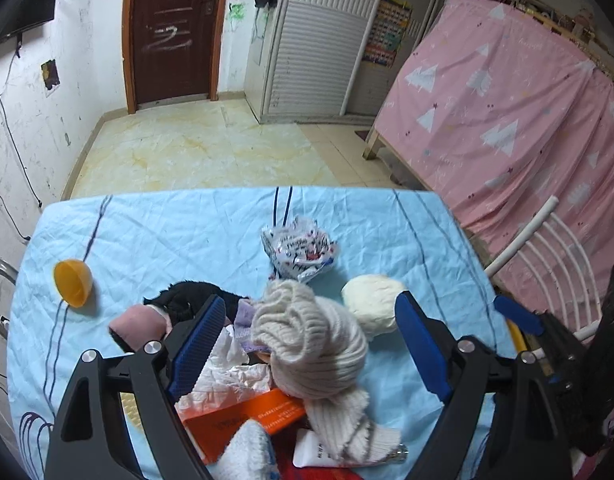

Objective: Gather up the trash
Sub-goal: 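Move both tools back over the pile on the bed, then grasp the beige knit hat with the left tool while the right tool grasps the cream paper ball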

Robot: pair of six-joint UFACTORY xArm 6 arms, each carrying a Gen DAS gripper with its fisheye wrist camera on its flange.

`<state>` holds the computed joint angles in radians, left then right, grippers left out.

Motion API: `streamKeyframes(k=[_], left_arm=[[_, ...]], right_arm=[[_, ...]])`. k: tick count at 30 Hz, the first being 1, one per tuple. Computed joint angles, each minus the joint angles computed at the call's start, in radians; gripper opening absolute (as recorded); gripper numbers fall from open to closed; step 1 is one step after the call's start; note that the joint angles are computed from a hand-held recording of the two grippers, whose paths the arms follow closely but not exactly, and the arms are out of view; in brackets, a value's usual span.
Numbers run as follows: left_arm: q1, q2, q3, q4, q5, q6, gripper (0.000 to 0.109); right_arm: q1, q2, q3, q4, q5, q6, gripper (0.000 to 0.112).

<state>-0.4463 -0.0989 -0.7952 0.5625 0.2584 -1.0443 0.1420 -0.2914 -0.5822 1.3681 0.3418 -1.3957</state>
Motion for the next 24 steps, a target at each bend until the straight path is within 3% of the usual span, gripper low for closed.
streamKeyframes(k=[2, 3, 4, 7, 10, 13, 16, 19, 24], left_arm=[[0.006, 0.017, 0.005, -0.002, -0.022, 0.016, 0.078], [0.008, 0.025, 0.008, -0.006, -0.036, 0.029, 0.072], [0.007, 0.032, 0.008, -0.014, -0.042, 0.046, 0.051], [0.005, 0.042, 0.022, -0.110, -0.080, 0.144, 0.038], [0.005, 0.027, 0.038, -0.094, -0.110, 0.141, 0.032], [0.014, -0.006, 0.075, -0.159, -0.151, 0.193, 0.031], [0.028, -0.055, 0.117, -0.215, -0.187, 0.236, 0.022], [0.051, -0.099, 0.144, -0.129, -0.198, 0.172, 0.019], [0.057, -0.121, 0.168, -0.227, -0.206, 0.273, 0.014]], right_arm=[[0.013, 0.007, -0.002, -0.014, -0.014, 0.016, 0.086], [0.017, 0.011, -0.004, -0.022, -0.018, 0.024, 0.087], [0.023, 0.013, -0.005, -0.028, -0.022, 0.030, 0.087], [0.039, 0.025, -0.014, -0.045, -0.033, 0.053, 0.087], [0.058, 0.043, -0.025, -0.061, -0.039, 0.074, 0.087], [0.082, 0.062, -0.039, -0.084, -0.047, 0.097, 0.087], [0.099, 0.094, -0.064, -0.096, -0.040, 0.114, 0.087], [0.123, 0.136, -0.096, -0.123, -0.044, 0.147, 0.087], [0.154, 0.212, -0.156, -0.212, -0.059, 0.236, 0.087]])
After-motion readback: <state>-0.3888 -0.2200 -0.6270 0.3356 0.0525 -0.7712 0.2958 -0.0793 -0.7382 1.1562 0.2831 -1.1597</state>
